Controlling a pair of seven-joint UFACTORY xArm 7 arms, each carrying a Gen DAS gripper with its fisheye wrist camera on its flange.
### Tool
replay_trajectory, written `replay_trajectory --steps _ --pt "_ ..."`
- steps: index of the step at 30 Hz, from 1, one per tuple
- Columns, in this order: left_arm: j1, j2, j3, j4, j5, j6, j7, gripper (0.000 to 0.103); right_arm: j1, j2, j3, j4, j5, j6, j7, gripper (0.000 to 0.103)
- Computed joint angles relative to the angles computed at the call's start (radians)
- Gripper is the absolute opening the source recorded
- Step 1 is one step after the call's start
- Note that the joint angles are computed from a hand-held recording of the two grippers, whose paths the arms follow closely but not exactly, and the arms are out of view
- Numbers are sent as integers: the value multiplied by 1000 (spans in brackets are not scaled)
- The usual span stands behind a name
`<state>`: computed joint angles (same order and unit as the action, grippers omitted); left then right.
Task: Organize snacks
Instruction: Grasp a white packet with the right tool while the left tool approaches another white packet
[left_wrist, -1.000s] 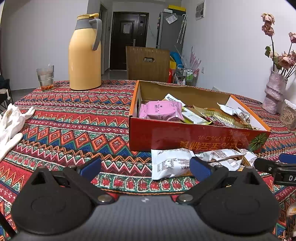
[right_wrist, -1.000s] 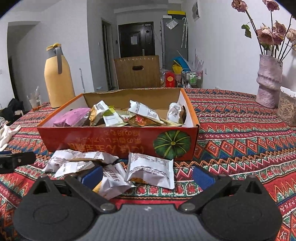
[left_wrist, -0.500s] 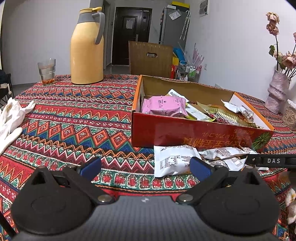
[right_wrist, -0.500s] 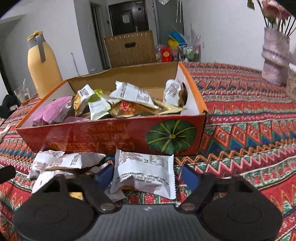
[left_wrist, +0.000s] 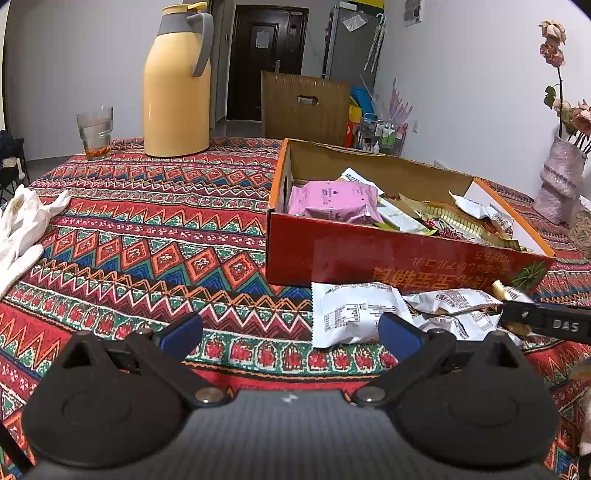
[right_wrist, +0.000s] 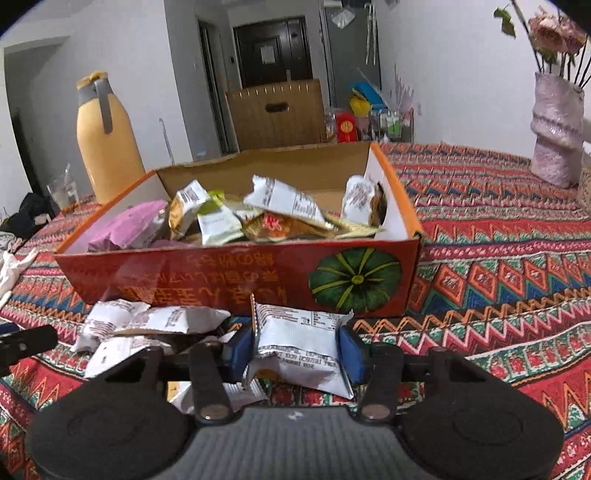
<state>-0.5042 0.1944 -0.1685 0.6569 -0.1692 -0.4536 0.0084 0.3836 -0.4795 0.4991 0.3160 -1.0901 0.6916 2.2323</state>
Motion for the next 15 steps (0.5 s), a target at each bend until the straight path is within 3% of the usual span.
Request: replay_trajectory --steps 8,13,15 --pt "19 -21 -8 13 36 71 -41 103 56 -34 80 -6 14 151 68 50" --pt "-91 -35 60 56 -75 176 61 103 88 -43 77 -16 -13 181 104 50" --pt "-185 -31 134 86 -143 222 105 103 100 -46 78 -21 -14 194 115 50"
